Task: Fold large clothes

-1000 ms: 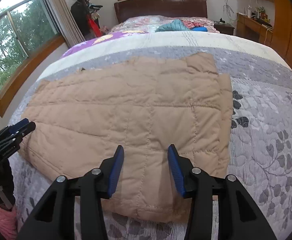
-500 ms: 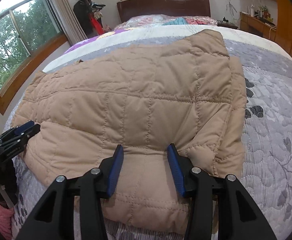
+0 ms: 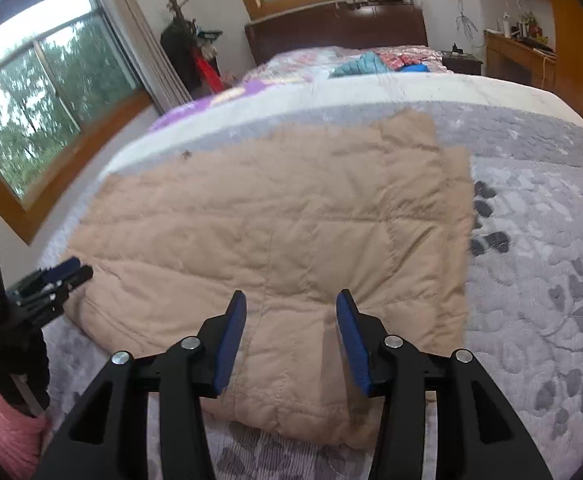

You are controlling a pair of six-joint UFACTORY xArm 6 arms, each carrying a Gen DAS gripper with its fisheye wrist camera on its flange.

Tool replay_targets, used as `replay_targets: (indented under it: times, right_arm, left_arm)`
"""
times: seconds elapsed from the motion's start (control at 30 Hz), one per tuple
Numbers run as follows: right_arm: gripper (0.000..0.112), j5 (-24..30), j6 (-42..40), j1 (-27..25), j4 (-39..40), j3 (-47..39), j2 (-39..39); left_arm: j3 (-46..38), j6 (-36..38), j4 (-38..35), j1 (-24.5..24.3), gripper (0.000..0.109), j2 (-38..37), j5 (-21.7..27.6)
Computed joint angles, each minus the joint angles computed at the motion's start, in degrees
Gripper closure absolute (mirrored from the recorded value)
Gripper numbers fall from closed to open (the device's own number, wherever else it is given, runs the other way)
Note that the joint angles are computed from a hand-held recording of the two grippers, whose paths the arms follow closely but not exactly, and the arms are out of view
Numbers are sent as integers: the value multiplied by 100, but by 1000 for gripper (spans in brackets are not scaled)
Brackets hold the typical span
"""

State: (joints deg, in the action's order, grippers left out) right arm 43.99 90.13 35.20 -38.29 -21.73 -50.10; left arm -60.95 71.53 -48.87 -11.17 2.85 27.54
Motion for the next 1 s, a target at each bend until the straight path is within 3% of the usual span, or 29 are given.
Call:
replay_targets:
  times: [0.1,0.17,0.3,0.53,0.63,0.83,1.0]
  right_arm:
    - [55,156,67,34,-78,153,-548]
    - [43,521,96,120,-101,149,-796]
    - [35,1370,-4,220,-60,74,-1109]
    - [28,1097,-676,-504,655,543,-1856]
    - [27,589,-1213,-1004,1273,925,-2209]
    - [26,-551,-2339,-1979,2831,1590,-2493]
    - [26,-1222,-3097,-2336,3833,1850,-2288]
  left_arm:
    - [-10,206,-154,70,53,-132,-229]
    - [-71,354,-241,142,48,-164,-321]
    - [-274,275,-159,239,45,-38,-517]
    - [-1044,-563,496,538,42,580,-101]
    - [-1718,-1146,788,679,42,1095,484]
    - [-4297,-2602,965,1204,42,2897,2981]
    - [-5920,-3147,752,1376,42,4037,4299]
